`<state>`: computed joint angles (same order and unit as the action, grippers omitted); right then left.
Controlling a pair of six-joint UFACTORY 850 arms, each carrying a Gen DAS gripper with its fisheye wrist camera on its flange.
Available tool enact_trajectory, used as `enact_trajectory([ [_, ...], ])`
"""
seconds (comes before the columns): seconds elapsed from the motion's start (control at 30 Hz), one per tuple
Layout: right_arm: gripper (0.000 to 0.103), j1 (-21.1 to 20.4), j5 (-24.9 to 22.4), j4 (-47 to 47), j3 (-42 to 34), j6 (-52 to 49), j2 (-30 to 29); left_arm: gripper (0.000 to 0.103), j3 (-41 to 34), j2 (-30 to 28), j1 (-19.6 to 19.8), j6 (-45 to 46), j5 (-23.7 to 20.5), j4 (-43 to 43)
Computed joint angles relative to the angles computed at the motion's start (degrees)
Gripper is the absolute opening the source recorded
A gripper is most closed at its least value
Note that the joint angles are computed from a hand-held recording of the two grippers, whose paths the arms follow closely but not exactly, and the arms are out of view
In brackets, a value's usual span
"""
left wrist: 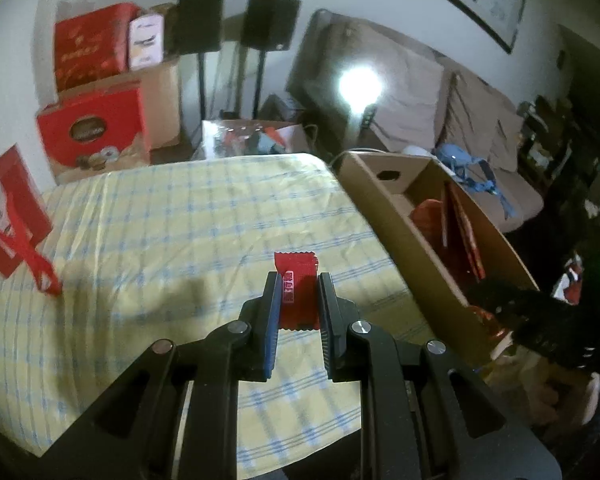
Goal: Organize objects
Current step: 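Carry the red packet with the left gripper into the cardboard box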
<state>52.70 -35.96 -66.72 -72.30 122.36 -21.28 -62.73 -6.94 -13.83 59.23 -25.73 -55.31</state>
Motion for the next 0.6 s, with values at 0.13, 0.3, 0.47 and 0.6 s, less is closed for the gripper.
enact_trajectory([
  [0.13, 0.048, 0.6, -0.6, -7.8, 6.5, 12.8, 3.3, 0.016, -1.5, -0.8, -3.1, -3.2, 0.1, 2.0],
  [0.3, 0.049, 1.8, -6.3, -13.4, 13.2, 23.9, 7.1, 0.017, -4.2, -2.4, -8.1, -5.5, -1.2, 4.4],
  [0.47, 0.052, 2.6, -10.8, -13.9, 19.6, 33.5, 11.0, 0.017, -8.8, -6.7, -12.8, -6.0, -4.3, 5.8],
  [0.6, 0.052, 2.8, -12.7, -9.1, 22.1, 30.8, 13.6, 0.017, -11.4, -9.6, -17.6, -8.0, -2.0, 8.2],
])
